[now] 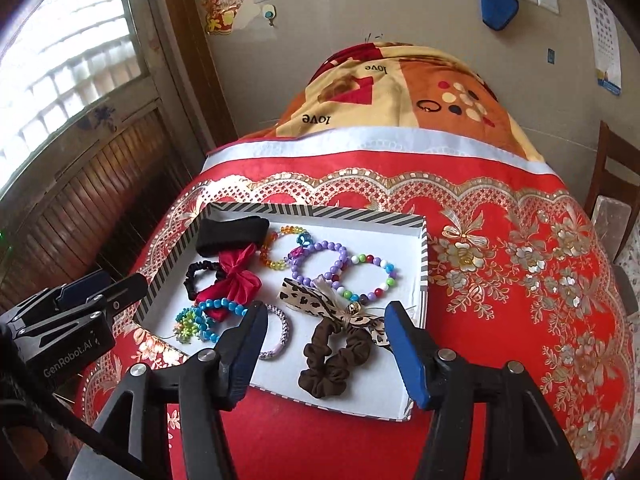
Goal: Organize jewelry
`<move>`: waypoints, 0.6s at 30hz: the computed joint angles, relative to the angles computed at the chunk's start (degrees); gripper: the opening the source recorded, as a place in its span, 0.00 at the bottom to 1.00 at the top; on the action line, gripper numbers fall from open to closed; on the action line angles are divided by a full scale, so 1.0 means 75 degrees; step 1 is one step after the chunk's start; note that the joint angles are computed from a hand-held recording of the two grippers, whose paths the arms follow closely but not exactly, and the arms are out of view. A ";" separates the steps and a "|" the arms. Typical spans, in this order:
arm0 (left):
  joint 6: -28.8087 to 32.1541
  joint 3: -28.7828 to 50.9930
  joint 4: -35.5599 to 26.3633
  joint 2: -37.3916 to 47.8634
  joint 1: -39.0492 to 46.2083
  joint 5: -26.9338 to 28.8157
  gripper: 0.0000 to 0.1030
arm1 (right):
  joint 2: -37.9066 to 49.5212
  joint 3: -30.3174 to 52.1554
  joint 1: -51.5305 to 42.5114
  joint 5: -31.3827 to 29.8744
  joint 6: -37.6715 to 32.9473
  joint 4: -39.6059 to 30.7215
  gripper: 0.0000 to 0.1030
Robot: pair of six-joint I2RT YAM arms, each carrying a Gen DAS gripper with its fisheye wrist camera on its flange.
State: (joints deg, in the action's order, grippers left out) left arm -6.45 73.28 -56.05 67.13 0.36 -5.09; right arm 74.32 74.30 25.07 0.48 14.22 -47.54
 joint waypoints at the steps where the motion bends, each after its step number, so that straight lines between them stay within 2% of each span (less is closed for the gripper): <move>1: 0.0002 -0.0003 -0.0002 0.0000 -0.0001 -0.0017 0.53 | 0.0004 0.0000 0.0010 0.0001 -0.0001 0.0003 0.57; 18: 0.0067 -0.0003 0.0005 0.0039 0.0056 -0.0042 0.53 | 0.0130 0.0020 0.0137 -0.0015 -0.0131 0.0027 0.57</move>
State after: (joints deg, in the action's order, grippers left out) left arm -5.95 73.26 -56.01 67.42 0.78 -5.41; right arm 75.30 74.45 26.10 0.36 13.23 -47.34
